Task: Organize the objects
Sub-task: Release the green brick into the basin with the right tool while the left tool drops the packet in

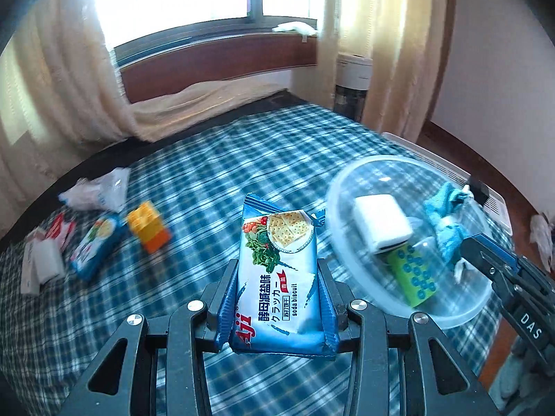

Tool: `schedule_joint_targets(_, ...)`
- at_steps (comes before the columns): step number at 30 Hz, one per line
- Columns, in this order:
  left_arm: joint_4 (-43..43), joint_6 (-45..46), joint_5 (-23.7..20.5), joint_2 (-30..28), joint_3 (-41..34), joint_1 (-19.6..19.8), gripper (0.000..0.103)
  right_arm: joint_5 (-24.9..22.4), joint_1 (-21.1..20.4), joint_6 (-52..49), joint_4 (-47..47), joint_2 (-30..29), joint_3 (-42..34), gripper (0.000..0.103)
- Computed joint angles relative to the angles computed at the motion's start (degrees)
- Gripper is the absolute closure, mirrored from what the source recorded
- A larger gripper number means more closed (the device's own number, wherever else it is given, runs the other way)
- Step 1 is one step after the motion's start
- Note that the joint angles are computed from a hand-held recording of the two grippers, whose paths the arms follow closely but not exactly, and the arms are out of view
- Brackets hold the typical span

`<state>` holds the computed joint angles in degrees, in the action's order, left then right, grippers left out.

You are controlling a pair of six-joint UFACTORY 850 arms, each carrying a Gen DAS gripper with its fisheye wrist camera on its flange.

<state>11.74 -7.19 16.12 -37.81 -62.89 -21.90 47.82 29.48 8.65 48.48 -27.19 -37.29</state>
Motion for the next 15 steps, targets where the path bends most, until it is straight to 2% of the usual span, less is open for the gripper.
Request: schedule_joint_targets(15, 20.41, -15.64, 0.59, -5.02, -8.69, -5.49, 0.059, 1.71, -2.01, 4.63, -0.49, 2.18, 4.33, 0.072)
